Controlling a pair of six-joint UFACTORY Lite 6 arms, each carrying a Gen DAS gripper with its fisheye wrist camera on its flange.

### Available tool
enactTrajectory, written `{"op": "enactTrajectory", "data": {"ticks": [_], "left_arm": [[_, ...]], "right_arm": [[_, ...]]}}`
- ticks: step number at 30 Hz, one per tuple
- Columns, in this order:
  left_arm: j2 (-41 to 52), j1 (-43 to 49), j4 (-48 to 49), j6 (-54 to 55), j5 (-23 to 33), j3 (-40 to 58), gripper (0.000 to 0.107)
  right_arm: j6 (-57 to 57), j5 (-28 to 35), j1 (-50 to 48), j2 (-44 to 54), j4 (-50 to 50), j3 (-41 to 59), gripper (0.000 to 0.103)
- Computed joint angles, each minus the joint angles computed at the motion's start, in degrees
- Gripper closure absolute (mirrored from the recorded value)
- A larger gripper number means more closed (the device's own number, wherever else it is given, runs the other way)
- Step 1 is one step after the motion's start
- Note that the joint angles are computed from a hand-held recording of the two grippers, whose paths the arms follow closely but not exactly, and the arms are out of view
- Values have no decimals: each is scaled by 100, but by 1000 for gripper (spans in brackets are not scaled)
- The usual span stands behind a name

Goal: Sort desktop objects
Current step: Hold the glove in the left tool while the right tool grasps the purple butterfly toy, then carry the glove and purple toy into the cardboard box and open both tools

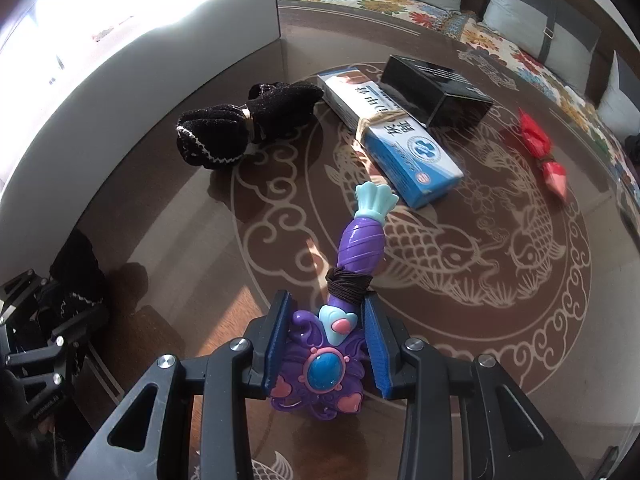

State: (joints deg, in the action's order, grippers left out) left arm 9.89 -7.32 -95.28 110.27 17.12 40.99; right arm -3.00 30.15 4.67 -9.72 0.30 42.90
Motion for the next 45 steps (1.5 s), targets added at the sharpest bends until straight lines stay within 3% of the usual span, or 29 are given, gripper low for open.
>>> {"op": "enactTrajectory", "data": {"ticks": [3,5,6,7,9,10,11,13,16,19,22,24,26,28,32,37,40,45], "left_arm": [[38,-279,-305,222,-53,25,69],[84,-407,-814,624,-189,53,66],[100,-427,-910,628,-191,63,65],[135,-421,-769,399,-144,110,61],[124,-377,-416,-37,-75,120,47],[123,-437,-427,-105,-243,131,30],[122,-488,-574,-33,-445,120,21],[88,-412,-677,43,-486,85,21],[111,-189,48,-622,-338,150,21],[104,-161,335,-763,-406,157,21],[81,-316,180,-516,-632,124,22],[-5,-416,-265,-20,-696,35,36],[-79,-488,-12,-199,-650,30,72],[-68,-405,501,-732,-368,81,72],[-343,-157,970,-1369,185,98,73],[-1629,473,1672,-1926,1096,-300,73],[-2244,1119,2233,-2468,1723,-276,73],[-2039,2577,2850,-2861,2682,763,73]], "right_arm": [[-942,43,-902,-1344,655,-1124,63],[-1389,147,-1445,-1929,1020,-1550,45],[-1561,178,-1655,-2083,1185,-1670,41],[-1702,216,-1819,-2275,1312,-1813,34],[-1843,126,-1919,-2449,1525,-1996,29],[-1811,123,-1898,-2502,1522,-2061,27],[-1865,-120,-1864,-2316,1637,-2059,26],[-1782,-340,-1720,-2075,1620,-2007,20],[-1870,-618,-1510,-1265,1792,-1551,17],[-2489,-482,-1617,-507,2355,-967,11],[-2190,-310,-1555,-16,2145,-483,12],[-1448,-205,-1319,114,1402,-287,23],[-645,-76,-1061,1,566,-272,57],[-603,133,-1086,-211,494,-355,81],[-1229,366,-1418,-956,994,-801,81],[-1628,991,-1577,-2422,1626,-929,81],[-903,1167,-896,-2743,1314,-416,81],[1058,1019,1172,-1793,170,1311,81]]}}
